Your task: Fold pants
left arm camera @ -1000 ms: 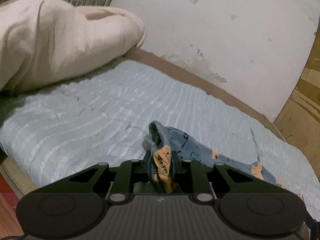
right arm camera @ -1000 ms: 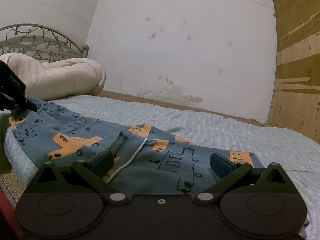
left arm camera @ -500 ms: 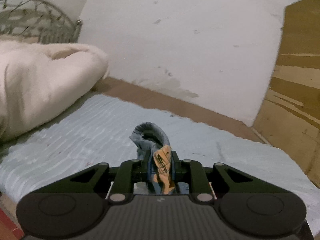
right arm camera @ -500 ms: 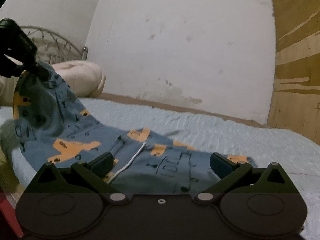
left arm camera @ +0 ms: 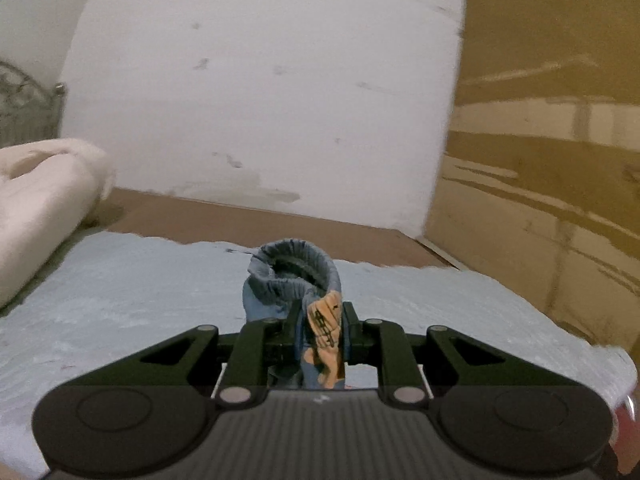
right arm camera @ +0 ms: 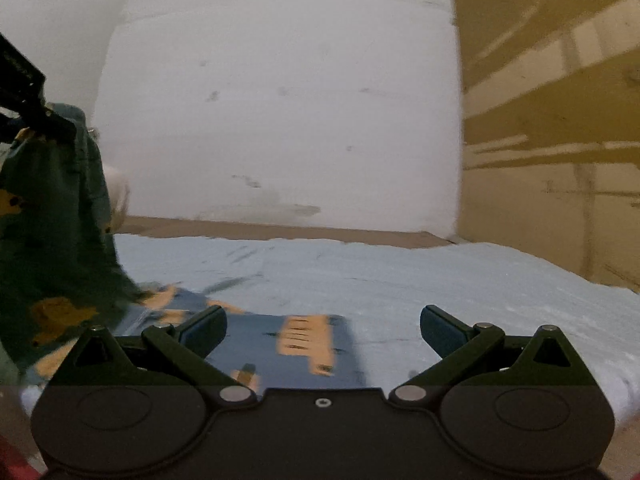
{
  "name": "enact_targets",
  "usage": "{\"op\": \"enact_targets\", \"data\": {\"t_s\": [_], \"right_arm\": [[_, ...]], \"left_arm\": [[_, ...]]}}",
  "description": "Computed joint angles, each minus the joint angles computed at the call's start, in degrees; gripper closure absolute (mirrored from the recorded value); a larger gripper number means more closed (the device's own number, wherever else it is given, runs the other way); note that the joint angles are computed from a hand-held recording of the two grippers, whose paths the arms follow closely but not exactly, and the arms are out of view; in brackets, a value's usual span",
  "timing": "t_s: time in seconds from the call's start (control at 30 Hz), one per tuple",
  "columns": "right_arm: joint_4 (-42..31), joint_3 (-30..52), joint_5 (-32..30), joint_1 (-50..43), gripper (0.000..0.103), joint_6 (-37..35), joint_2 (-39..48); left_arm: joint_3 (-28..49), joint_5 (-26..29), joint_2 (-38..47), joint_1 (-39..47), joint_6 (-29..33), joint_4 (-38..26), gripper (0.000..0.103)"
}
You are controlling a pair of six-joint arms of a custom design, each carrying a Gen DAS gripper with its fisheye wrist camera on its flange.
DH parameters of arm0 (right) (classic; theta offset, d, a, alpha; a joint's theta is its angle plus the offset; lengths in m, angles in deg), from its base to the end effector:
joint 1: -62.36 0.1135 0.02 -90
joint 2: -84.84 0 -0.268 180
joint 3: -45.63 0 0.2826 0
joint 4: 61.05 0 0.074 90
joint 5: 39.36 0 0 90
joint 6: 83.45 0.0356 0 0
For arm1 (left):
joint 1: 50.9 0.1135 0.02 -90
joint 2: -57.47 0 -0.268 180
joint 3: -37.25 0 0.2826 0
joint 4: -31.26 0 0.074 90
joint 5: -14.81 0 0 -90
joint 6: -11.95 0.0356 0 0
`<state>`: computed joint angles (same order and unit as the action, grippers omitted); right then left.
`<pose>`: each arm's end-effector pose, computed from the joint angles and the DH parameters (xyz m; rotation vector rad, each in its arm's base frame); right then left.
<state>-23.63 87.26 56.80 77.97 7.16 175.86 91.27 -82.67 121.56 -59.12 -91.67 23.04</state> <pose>0.3051 0.0813 0.1442 -0.1552 1.7730 0.1085 0.2827 -0.0361 0.2708 -0.1780 1.8811 -0.1373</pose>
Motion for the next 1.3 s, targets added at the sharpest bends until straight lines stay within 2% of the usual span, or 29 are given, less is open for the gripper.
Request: {"op": "enact_targets", "data": {"t_s": [0.47,0.63,0.83,1.1,1.23,1.3], "right_arm": [[1.9,-2.14,-1.57,-11.5,0.001,9.87,0.63],[1.31,-1.23,-0.92,-12.54,0.001,11.75,1.83],[0.28,-0.32,-0.61,-13.09,0.001,12.91,2.82],[-0.65,0.18,0.13,-12.82,0.001,13.01,3.33],[-0.47,0.3,0.17,-12.74,0.001,12.97,3.68],[0.25,0.23,-0.12,-12.75,0.001,12.96,4.02]], "left_arm": [[10.28,-11.42,20.51,-21.29,1.84,-0.71,0.083],[11.4,-10.61,25.07,-23.21,-0.04,-1.8,0.079],[10.22,-6.65,25.37,-22.06,-1.26,-2.0,0.07],[8.82,-4.12,22.96,-20.03,-3.11,-1.82,0.036],[7.86,-5.64,20.69,-19.1,-4.99,-2.42,0.012],[6.76,-6.93,18.67,-18.51,-5.8,-2.61,0.005]]}}
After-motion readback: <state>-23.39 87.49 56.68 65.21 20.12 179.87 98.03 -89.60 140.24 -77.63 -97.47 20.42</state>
